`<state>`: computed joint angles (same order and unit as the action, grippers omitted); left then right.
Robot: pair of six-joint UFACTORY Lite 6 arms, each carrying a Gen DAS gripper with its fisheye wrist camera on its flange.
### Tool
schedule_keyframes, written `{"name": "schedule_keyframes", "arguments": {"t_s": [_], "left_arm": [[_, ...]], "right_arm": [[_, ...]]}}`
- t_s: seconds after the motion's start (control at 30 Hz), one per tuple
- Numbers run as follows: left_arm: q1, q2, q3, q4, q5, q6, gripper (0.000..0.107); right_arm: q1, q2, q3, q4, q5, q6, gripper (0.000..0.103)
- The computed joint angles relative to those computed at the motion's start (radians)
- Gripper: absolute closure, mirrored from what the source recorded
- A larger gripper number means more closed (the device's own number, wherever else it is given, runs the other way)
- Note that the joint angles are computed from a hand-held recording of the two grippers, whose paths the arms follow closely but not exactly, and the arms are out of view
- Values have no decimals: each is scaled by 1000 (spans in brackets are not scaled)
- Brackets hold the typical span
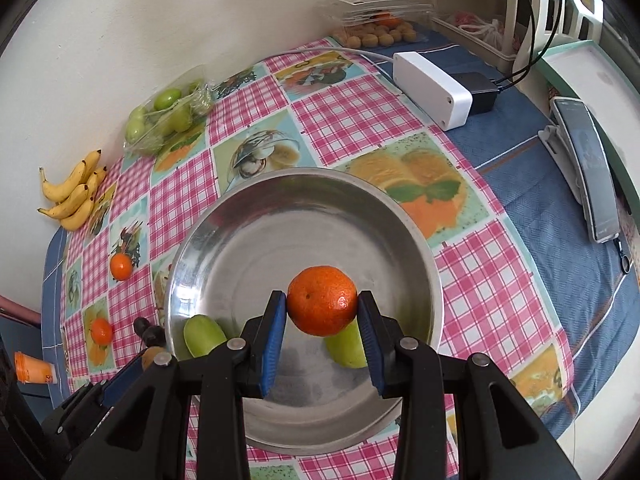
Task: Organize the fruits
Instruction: 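Carry the orange and the kiwi over the steel bowl with both tools, then lower the orange and kiwi into the bowl and open both tools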
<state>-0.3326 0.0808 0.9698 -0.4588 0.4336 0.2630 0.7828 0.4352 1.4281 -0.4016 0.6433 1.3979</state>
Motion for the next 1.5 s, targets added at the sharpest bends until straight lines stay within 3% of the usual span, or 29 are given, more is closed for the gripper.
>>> {"name": "schedule_keyframes", "arguments": {"t_s": [0.4,0.73,1.07,1.13,1.5], "left_arm": [[-31,210,162,39,-75,-7,80],[-50,303,214,88,-102,-44,80],[-48,291,213,92,-82,-45,77],[-42,282,215,84,-71,-41,76],[52,195,224,193,26,-189,71]], "right_arm": [[-36,114,83,30,-75,-60,65],[-55,176,106,39,-71,-69,65],[-55,162,91,33,-77,-70,64],[-53,150,87,24,-72,-66,59],[-1,71,98,-75,31,-10,56]]}}
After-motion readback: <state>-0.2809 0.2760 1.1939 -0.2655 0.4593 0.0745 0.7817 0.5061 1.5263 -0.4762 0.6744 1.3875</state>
